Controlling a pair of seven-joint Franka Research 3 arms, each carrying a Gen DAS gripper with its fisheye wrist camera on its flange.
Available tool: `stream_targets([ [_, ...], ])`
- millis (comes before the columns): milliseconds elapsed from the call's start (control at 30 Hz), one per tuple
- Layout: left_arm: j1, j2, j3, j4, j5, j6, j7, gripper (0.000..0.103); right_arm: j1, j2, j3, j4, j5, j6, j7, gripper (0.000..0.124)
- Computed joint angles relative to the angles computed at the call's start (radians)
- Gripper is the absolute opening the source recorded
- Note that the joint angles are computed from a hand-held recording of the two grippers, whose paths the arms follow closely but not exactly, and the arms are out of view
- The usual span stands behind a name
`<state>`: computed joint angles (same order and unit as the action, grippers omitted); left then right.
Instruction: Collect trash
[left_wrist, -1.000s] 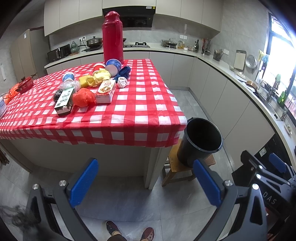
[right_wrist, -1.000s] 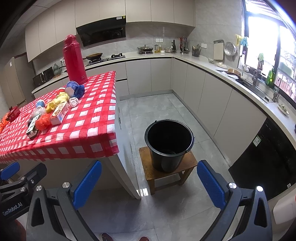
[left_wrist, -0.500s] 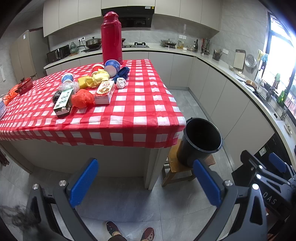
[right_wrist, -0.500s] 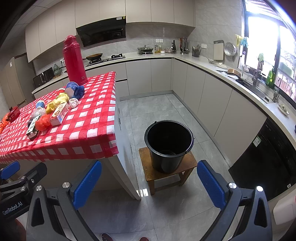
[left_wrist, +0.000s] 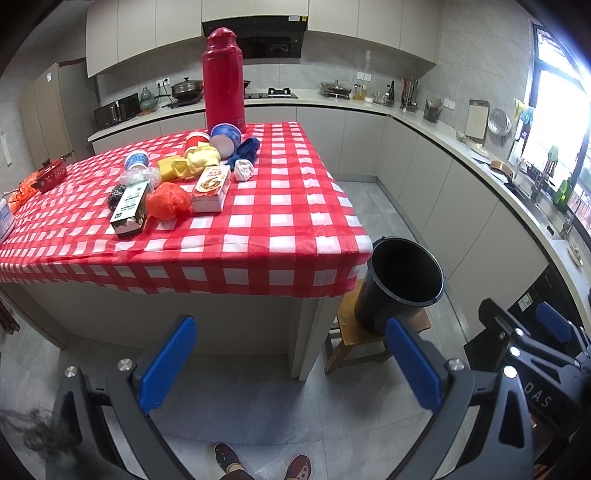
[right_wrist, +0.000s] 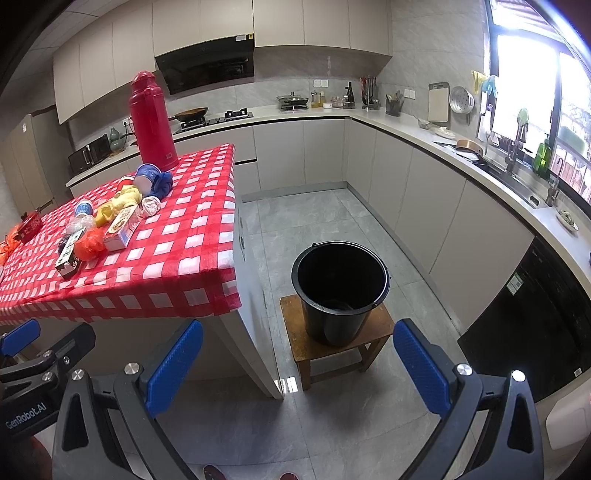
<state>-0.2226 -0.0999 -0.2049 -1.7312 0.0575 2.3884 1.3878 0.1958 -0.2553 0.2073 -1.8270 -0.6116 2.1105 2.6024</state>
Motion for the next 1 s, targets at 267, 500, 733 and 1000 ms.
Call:
stream_targets([
  [267, 0.008, -0.004, 0.004, -0.004, 0.011, 0.003, -0.014, 0.103, 0.003, 0.011, -0.003, 0.008, -0.002, 0.016, -0.007, 0.103],
  [500, 0.02, -0.002, 0.007, 0.001, 0.044, 0.009, -0.047, 0.103, 0.01, 0.035, -0.009, 0.029, -0.006, 0.051, -0.016, 0.103],
  [733, 0.044, 0.007, 0.018, 0.007, 0.081, 0.007, -0.095, 0.103, 0.031, 0.095, -0.023, 0.079, 0.0, 0.094, -0.049, 0.103],
  [1000, 0.086, 0.065, 0.041, 0.068, 0.109, 0.004, -0.109, 0.103, 0.092, 0.237, -0.056, 0.23, -0.007, 0.11, -0.081, 0.103],
])
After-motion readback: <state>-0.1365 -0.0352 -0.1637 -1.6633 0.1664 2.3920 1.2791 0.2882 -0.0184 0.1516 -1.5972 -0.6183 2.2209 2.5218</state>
